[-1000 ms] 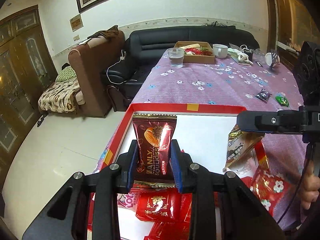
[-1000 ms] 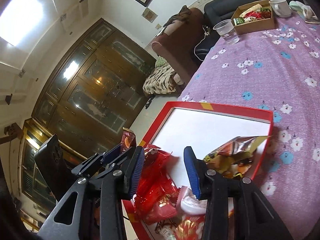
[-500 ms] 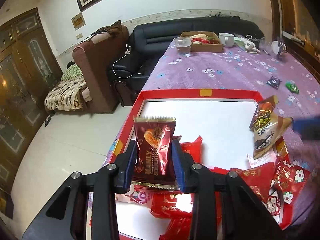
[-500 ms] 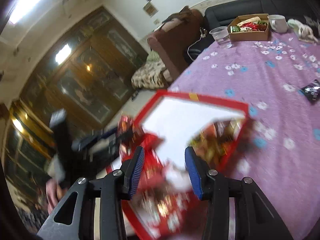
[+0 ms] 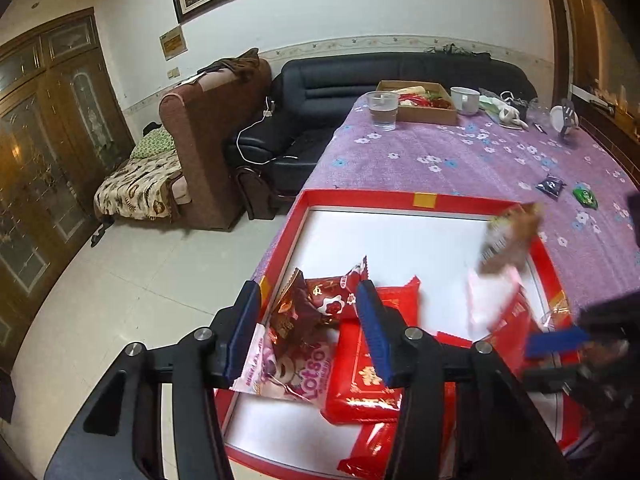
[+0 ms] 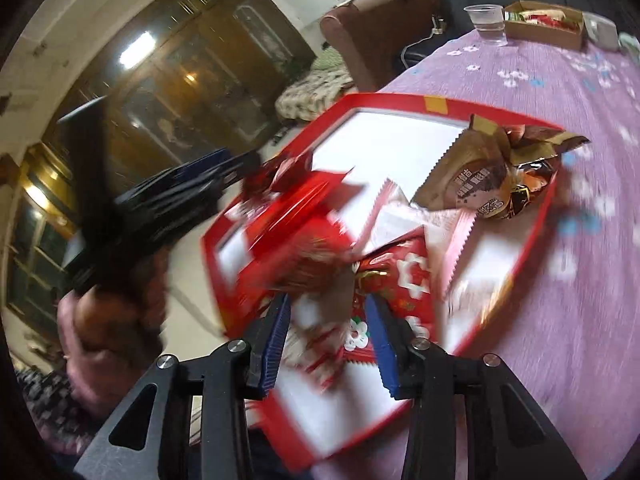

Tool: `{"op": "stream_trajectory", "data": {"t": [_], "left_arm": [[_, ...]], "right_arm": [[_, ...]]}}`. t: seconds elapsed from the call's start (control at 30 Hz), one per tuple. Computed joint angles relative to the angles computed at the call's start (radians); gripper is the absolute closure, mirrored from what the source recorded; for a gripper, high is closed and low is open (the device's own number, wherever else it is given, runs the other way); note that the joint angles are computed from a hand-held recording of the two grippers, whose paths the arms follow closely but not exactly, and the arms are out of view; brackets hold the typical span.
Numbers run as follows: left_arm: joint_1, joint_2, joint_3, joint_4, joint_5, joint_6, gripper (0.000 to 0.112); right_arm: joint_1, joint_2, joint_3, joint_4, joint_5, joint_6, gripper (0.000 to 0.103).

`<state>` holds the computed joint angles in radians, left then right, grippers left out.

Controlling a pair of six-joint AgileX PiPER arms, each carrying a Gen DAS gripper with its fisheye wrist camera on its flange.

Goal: Organize snacks
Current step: 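Grasp the green packet with the right tool while the left grasps the dark plum packet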

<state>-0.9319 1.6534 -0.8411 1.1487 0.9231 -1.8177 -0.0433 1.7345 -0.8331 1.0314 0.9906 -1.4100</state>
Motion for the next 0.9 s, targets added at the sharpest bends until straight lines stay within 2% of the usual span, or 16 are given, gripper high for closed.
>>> {"op": "stream_trajectory", "data": {"t": [0.03,0.1,0.2,0.27,0.33,0.4,0.47,0.57,0.67,0.73,0.83,0.9], "left_arm": [[-0.005,-0.007,0.002,0.003,0.0,-0.004,0.064],[-0.007,-0.011,0.0,0.002,0.002,-0.004,0.062],[-0.005,0.004,-0.031,-0.013,0.004,0.023,0.058],[-0.008,0.024,-0.068,-0.026,0.002,0.057,0.058],[-0.015,0.053,-0.122,-0.04,-0.004,0.106,0.058],[-0.021,0.083,-0.181,-0.058,-0.008,0.157,0.051],[-0.031,0.125,-0.27,-0.081,-0.01,0.227,0.044],[-0.034,0.193,-0.422,-0.117,-0.041,0.371,0.043],[-0.017,0.286,-0.613,-0.191,-0.061,0.556,0.042],[0.001,0.362,-0.756,-0.267,-0.069,0.698,0.042],[0.013,0.478,-0.96,-0.352,-0.006,0.854,0.042],[0.026,0.56,-1.1,-0.435,0.034,0.951,0.042]], "right_arm": [[0.012,0.009,-0.031,-0.021,0.001,0.048,0.06],[-0.021,0.004,-0.053,-0.015,0.042,0.042,0.06],[-0.182,0.002,-0.109,0.01,0.175,-0.03,0.06],[-0.292,0.016,-0.166,0.012,0.205,-0.032,0.055],[-0.384,0.053,-0.251,0.006,0.179,0.015,0.05],[-0.468,0.122,-0.375,-0.02,0.104,0.108,0.05],[-0.512,0.208,-0.5,-0.035,0.045,0.181,0.05],[-0.524,0.329,-0.685,-0.158,-0.074,0.373,0.049],[-0.531,0.47,-0.892,-0.219,-0.021,0.508,0.049],[-0.513,0.524,-0.973,-0.247,-0.01,0.562,0.05],[-0.491,0.663,-1.171,-0.295,0.096,0.728,0.052],[-0.488,0.695,-1.199,-0.281,0.108,0.714,0.054]]}}
